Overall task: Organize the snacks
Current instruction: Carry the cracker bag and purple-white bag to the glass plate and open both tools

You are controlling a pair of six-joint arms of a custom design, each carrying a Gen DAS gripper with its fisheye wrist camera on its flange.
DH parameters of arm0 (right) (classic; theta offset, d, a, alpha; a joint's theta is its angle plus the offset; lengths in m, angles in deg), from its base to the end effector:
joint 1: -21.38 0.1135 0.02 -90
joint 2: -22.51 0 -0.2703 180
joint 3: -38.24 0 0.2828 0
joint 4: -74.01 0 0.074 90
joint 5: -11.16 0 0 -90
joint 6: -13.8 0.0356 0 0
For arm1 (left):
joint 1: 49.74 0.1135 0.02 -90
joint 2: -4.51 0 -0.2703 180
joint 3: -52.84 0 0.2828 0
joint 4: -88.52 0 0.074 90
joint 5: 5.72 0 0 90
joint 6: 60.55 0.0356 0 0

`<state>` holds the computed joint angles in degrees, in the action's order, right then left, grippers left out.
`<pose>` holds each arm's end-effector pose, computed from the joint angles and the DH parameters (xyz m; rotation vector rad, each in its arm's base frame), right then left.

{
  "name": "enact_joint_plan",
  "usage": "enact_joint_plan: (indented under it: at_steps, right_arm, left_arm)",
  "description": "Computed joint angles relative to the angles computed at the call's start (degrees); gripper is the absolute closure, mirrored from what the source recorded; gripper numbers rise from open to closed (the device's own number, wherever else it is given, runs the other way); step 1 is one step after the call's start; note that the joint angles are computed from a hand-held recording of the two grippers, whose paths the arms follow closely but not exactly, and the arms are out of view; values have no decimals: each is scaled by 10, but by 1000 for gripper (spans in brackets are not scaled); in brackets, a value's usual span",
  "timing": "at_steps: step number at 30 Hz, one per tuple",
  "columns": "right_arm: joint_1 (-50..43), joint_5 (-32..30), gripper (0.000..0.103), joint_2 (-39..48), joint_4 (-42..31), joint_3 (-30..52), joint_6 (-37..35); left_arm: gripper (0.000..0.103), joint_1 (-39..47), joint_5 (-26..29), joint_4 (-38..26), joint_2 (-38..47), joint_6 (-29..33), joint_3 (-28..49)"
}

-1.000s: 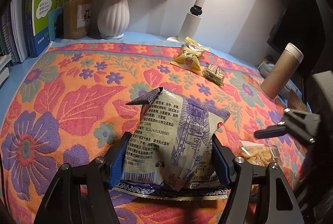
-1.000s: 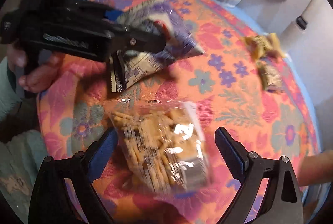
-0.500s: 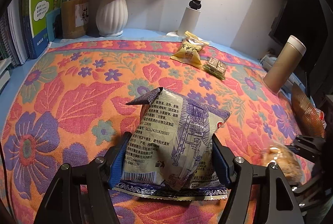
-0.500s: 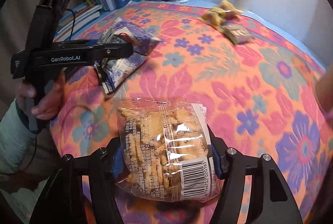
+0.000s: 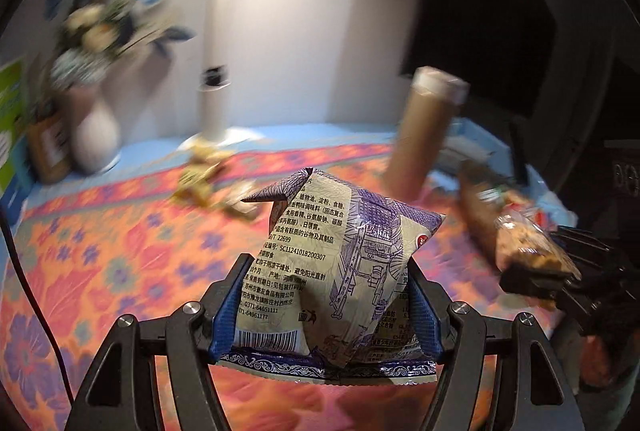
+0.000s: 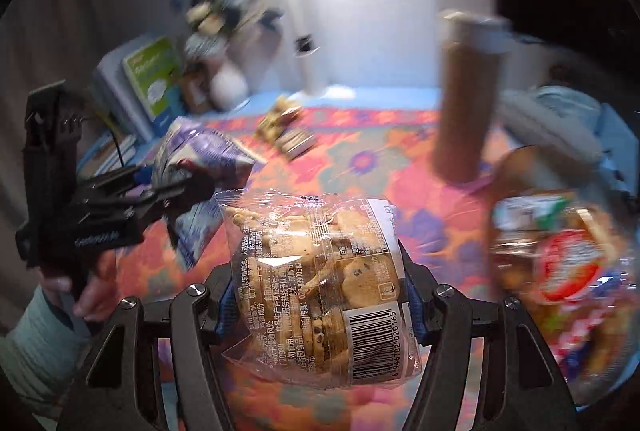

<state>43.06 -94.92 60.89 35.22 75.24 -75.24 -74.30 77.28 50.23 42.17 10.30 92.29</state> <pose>0.1576 0.0733 0.2047 -0.5593 2.2244 0.5257 0.1624 -0.0694 0.2224 0.0364 2.2173 -0.2901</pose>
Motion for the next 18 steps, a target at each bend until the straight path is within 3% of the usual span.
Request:
enact_joint_plan:
  at_steps: [4, 10, 18]
  right_arm:
    - [-217, -92, 40, -22, -48, 26, -88]
    - [-435, -161, 40, 76, -25, 82, -140]
    - [-495, -171, 38, 250, 51, 147, -80]
  left_arm:
    - [34, -94, -13, 71, 148, -23, 96]
    - [34, -183, -48, 127, 343, -15, 248]
    - [34, -210, -42, 145, 519, 1, 398]
